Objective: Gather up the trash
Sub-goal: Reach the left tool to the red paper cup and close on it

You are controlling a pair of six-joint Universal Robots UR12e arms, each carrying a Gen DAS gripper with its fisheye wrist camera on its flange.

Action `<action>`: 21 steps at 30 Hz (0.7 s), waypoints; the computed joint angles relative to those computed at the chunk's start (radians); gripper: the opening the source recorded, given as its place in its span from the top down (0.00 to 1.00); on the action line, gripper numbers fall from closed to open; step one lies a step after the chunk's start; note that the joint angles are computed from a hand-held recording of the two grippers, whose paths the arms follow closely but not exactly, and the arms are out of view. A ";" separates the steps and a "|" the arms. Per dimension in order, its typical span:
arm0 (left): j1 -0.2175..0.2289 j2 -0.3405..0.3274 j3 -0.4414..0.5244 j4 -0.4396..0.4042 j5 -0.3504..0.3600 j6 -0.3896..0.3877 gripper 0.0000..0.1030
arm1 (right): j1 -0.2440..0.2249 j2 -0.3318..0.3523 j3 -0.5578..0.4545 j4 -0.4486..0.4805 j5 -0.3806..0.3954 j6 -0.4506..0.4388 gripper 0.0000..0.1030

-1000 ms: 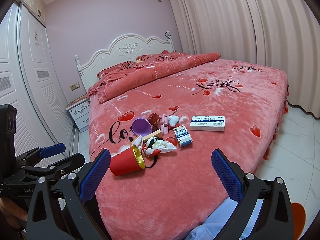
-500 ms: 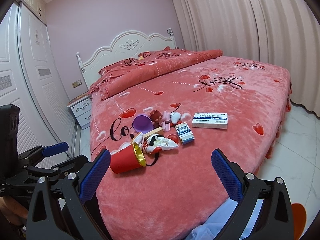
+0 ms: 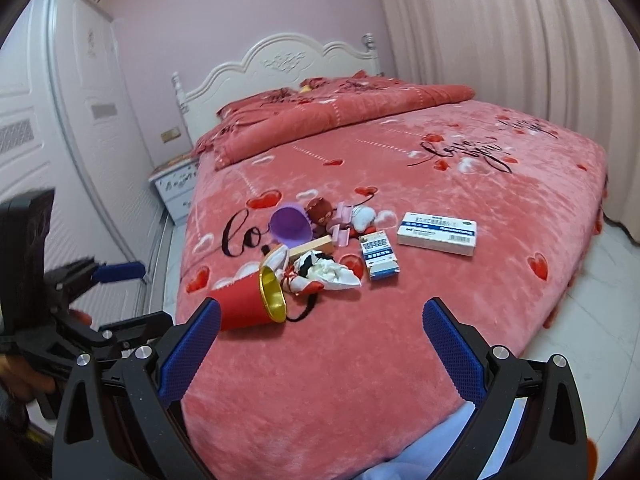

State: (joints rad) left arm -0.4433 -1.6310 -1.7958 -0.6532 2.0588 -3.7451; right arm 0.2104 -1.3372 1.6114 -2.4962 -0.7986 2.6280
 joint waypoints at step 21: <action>0.136 -0.013 -0.043 0.077 -0.287 0.269 0.05 | 0.019 0.130 -0.178 0.383 0.154 -0.294 0.04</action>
